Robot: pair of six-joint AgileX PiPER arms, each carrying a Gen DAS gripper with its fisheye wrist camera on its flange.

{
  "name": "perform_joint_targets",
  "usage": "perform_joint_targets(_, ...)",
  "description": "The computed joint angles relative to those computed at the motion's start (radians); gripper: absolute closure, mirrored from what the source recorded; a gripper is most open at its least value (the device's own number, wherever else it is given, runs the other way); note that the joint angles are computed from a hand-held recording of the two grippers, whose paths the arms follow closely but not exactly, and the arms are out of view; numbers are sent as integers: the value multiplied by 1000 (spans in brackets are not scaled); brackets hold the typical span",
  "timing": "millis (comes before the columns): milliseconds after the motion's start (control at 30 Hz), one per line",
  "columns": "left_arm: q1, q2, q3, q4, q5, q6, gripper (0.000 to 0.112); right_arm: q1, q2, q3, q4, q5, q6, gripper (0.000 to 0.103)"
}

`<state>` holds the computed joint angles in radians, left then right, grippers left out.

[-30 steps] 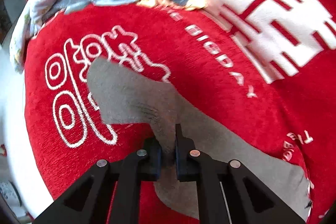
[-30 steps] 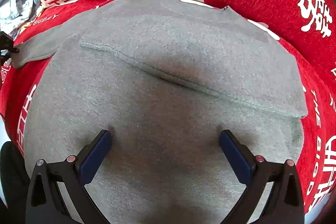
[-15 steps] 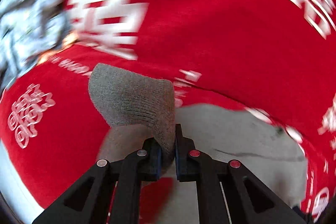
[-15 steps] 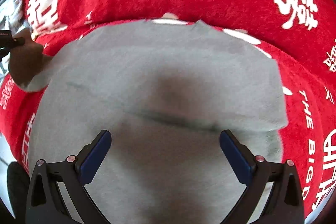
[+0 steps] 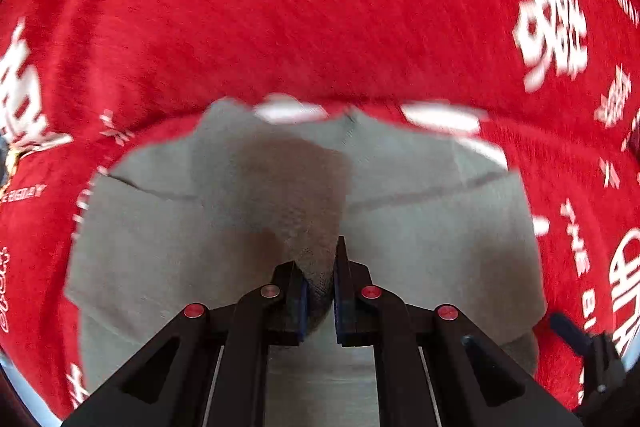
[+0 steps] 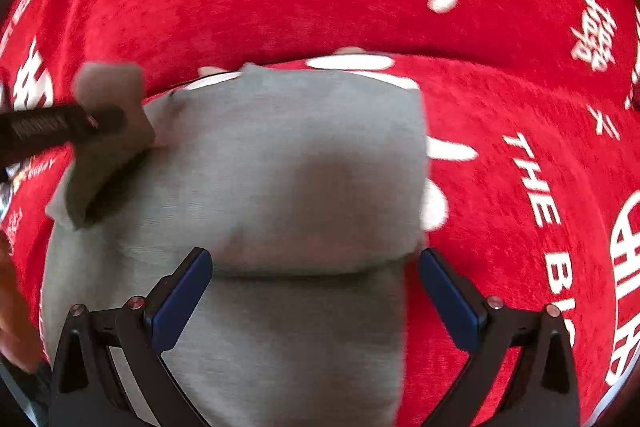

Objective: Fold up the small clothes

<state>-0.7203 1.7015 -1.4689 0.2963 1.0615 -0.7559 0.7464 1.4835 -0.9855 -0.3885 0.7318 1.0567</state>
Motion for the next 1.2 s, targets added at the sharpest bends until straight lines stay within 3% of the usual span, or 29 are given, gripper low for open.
perform_joint_targets(167, -51, 60, -2, -5, -4, -4, 102, -47, -59, 95, 8, -63, -5, 0)
perform_joint_targets(233, -38, 74, -17, -46, 17, 62, 94, -60, -78, 119, 11, -83, -7, 0)
perform_joint_targets(267, -28, 72, -19, -77, 8, 93, 71, -69, -86, 131, 17, -96, -15, 0)
perform_joint_targets(300, -8, 52, -3, -126, -13, 131, 37, -77, -94, 139, 22, -104, -19, 0)
perform_joint_targets(333, 2, 39, -1, -136, -15, 132, 26, -82, -102, 146, 23, -106, -22, 0)
perform_joint_targets(367, 0, 8, 17, -106, -30, 94, 22, -82, -106, 149, 18, -109, -13, 0)
perform_joint_targets(433, 26, -88, 79, -141, -98, 115, 22, -79, -120, 154, 18, -115, -5, 0)
perform_joint_targets(533, 103, -200, 146, -249, -121, 261, 22, -63, -138, 149, 13, -108, -6, 0)
perform_joint_targets(700, 191, -322, 281, -48, -78, 182, 22, -67, -123, 101, 62, -152, -71, 0)
perform_joint_targets(867, 407, -383, 405, -140, -116, 209, 22, -78, 35, -90, 143, -170, -221, 0)
perform_joint_targets(1033, 398, -310, 439, -113, -123, 186, 22, -28, 270, -400, 192, -20, -334, 0)
perform_joint_targets(1067, 378, -293, 446, -95, -129, 171, 21, 15, 346, -491, 167, 42, -356, 0)
perform_joint_targets(1133, 350, -314, 476, -44, -161, 131, 20, 105, 491, -655, 3, 242, -334, 1)
perform_joint_targets(1200, 358, -328, 478, -70, -154, 180, 20, 150, 544, -668, -144, 378, -250, 2)
